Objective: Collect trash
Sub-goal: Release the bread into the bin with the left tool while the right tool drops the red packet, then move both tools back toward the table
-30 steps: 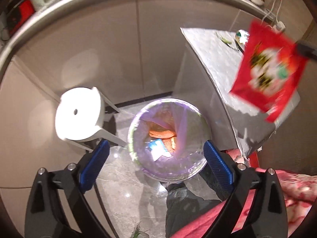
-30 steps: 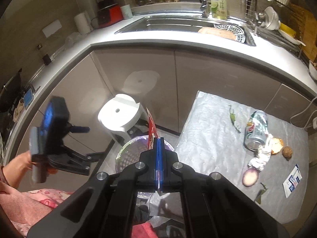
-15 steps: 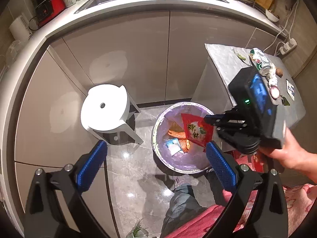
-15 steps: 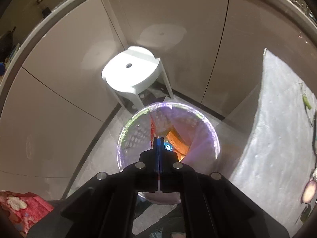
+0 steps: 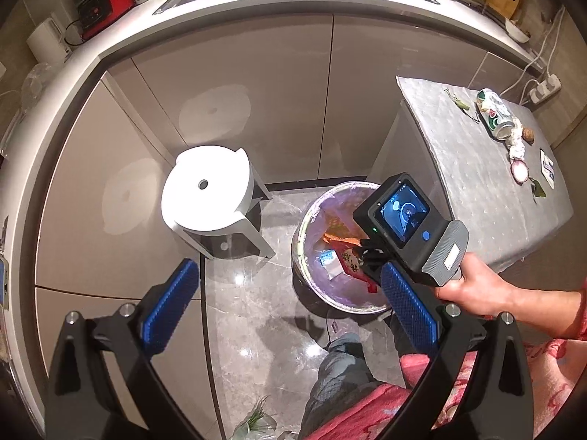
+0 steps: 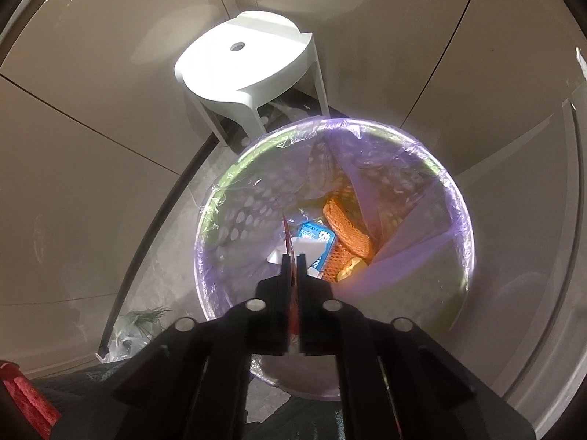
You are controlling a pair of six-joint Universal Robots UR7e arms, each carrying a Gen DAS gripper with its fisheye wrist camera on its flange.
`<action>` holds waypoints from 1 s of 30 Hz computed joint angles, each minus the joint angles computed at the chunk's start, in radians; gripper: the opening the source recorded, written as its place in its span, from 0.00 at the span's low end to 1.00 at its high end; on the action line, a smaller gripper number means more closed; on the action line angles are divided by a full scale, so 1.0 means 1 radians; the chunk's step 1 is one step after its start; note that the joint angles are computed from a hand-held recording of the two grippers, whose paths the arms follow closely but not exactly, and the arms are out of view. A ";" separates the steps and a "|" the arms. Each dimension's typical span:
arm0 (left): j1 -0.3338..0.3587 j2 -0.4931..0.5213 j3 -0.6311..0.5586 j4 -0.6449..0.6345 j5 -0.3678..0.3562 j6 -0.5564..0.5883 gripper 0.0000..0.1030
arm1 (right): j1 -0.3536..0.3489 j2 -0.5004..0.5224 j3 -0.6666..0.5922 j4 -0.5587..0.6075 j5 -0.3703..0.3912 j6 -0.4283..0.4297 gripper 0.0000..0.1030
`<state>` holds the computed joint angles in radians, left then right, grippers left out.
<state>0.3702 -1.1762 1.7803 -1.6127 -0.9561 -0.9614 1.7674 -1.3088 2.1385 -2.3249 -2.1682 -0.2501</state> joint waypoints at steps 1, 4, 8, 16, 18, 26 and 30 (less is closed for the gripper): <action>0.001 0.001 -0.002 0.002 0.002 -0.001 0.92 | 0.006 -0.003 0.006 -0.023 -0.003 -0.009 0.63; 0.003 0.003 -0.006 -0.004 0.007 0.002 0.92 | 0.016 -0.018 0.004 -0.034 0.015 -0.027 0.70; 0.011 0.014 -0.016 -0.025 0.005 0.026 0.92 | 0.031 -0.057 -0.014 -0.021 0.033 -0.038 0.70; 0.024 0.097 -0.082 -0.178 -0.012 0.207 0.92 | 0.064 -0.291 -0.032 -0.079 -0.014 -0.054 0.81; 0.029 0.146 -0.116 -0.230 -0.031 0.287 0.92 | 0.062 -0.365 -0.035 -0.086 -0.068 -0.047 0.84; 0.044 0.409 -0.308 -0.393 -0.156 0.547 0.92 | -0.003 -0.601 -0.075 -0.060 -0.284 -0.006 0.88; 0.055 0.565 -0.464 -0.413 -0.223 0.586 0.92 | -0.079 -0.687 -0.105 -0.060 -0.307 -0.014 0.90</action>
<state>0.4256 -0.6113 1.3159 -2.0255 -1.1789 -0.3756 1.6886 -1.9953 2.0339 -2.3845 -2.4755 -0.2642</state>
